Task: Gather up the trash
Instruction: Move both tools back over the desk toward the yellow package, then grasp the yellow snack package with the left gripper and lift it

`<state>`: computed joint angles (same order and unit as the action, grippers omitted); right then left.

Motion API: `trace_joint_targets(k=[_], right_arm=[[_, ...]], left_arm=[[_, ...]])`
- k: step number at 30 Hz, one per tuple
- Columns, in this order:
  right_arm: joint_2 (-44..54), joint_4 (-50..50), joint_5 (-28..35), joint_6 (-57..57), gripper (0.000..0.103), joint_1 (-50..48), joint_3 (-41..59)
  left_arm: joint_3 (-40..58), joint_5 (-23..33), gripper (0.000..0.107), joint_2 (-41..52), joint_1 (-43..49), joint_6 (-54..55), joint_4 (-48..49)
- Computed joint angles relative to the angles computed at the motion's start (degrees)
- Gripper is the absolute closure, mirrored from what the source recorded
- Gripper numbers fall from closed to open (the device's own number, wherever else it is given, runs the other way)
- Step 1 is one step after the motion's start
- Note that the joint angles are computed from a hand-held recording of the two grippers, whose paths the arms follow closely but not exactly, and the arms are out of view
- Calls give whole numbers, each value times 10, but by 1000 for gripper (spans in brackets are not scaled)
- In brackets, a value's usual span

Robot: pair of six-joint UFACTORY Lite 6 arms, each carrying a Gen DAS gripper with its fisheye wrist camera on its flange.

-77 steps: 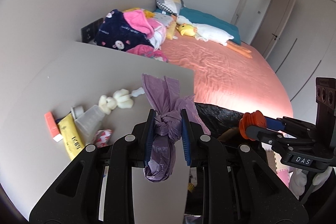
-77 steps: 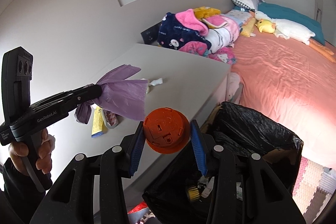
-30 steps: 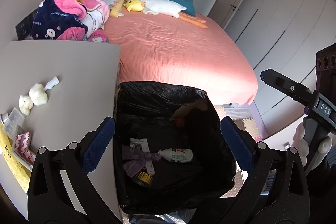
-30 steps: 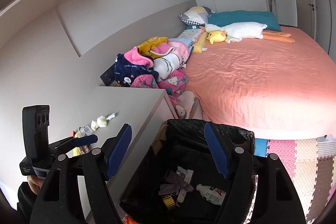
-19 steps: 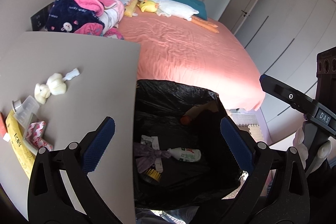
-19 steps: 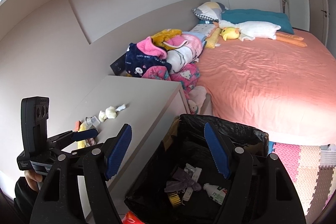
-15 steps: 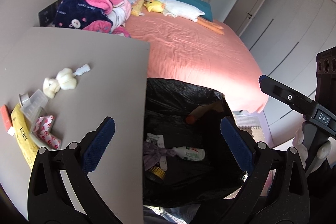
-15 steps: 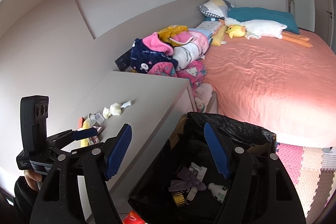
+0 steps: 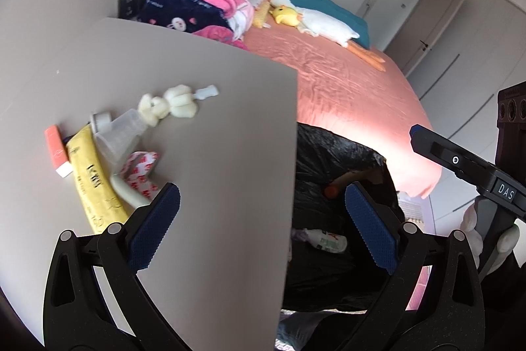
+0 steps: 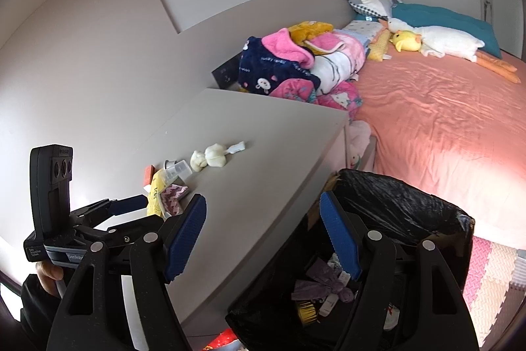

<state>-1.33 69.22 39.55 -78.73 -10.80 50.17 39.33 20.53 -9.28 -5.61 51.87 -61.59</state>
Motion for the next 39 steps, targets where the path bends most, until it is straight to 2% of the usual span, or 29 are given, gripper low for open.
trace_joint_targets(k=[10, 19, 32, 39], right_arm=[[15, 45, -60, -15, 31, 96, 1], [46, 60, -88, -13, 28, 145, 22], [87, 98, -105, -43, 28, 192, 48], [141, 58, -128, 9, 28, 222, 94]], left_arm=[[-41, 17, 10, -28, 96, 41, -15], [-55, -3, 11, -13, 161, 89, -48], [-23, -8, 44, 78, 230, 126, -80], [3, -22, 50, 140, 232, 114, -74]])
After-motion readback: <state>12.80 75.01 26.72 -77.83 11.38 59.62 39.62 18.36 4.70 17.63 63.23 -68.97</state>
